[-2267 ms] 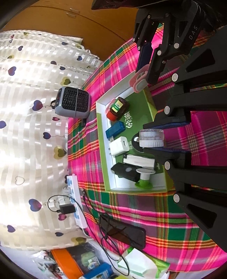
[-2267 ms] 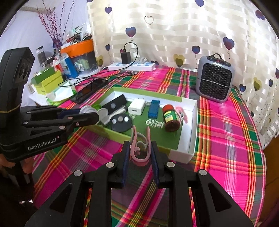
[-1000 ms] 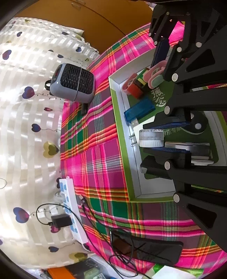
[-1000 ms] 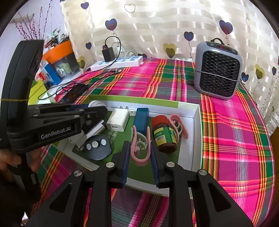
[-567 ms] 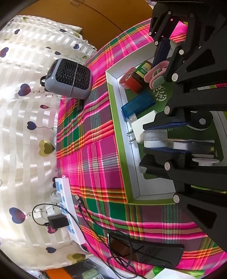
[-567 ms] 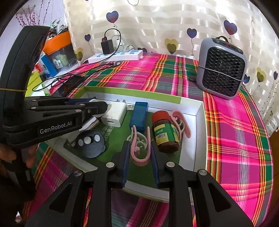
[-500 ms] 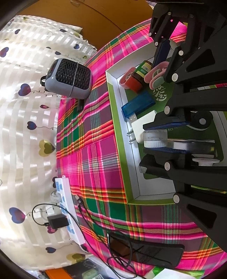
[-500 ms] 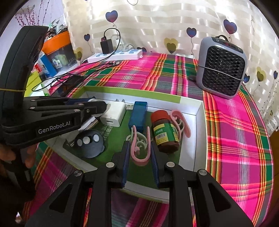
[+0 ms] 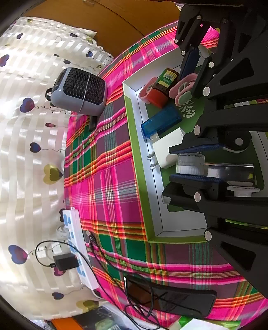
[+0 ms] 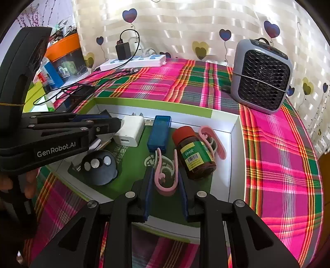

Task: Organize rigid objects
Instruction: 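Lower the white roll into the box and open the left tool while the right tool releases the pink tie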

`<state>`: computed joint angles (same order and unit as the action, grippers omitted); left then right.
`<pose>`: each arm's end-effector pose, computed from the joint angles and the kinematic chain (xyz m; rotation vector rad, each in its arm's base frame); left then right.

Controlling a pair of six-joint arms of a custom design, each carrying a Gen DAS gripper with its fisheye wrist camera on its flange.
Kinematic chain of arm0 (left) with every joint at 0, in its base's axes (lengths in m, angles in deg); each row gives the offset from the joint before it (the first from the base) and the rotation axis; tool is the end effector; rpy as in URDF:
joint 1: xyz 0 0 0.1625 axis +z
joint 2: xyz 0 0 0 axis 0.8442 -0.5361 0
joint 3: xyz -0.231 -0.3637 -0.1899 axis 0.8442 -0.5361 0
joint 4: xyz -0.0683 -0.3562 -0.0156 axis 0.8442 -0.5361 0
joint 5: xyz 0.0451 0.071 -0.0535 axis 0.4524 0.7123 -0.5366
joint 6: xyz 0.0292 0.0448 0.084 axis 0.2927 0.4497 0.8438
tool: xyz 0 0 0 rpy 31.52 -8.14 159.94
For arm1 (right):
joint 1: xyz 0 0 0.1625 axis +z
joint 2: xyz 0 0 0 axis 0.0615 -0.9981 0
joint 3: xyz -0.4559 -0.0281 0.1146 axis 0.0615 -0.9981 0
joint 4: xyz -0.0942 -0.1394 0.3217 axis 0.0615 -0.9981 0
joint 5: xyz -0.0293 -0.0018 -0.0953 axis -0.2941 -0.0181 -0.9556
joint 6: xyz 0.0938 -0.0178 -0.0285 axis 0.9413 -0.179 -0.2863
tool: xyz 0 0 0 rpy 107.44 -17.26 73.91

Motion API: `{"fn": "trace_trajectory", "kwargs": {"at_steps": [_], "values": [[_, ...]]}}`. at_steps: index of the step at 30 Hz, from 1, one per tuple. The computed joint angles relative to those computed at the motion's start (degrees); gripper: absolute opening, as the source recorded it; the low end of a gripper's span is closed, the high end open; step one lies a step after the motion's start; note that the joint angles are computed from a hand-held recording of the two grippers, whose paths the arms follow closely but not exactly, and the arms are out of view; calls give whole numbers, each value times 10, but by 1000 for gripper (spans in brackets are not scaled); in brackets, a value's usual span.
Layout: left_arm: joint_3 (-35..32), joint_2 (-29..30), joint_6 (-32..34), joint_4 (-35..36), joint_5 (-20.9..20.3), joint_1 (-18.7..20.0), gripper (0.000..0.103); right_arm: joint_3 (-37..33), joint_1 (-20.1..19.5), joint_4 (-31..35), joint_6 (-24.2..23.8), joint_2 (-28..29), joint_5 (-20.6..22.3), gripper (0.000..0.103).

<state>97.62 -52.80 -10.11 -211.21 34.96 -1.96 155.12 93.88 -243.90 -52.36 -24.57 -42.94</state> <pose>-0.2720 -0.7355 0.0974 0.7278 2.4588 -0.6195 0.1713 -0.6612 0.1682 0.5565 -2.3581 0.7478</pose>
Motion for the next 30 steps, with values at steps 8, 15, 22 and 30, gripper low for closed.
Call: {"fn": "trace_trajectory", "kwargs": {"at_steps": [8,15,22,30], "values": [[0,0,1,-1,0,0,20,-3,0,11,1,0,-5,24],[4,0,2,-3,3,-1,27,-4,1,11,5,2,-8,24],[10,-3,3,-4,9,-3,32,-4,-1,12,14,1,-6,33],[22,-8,0,-8,16,-7,34,2,0,5,19,-2,-5,36]]}}
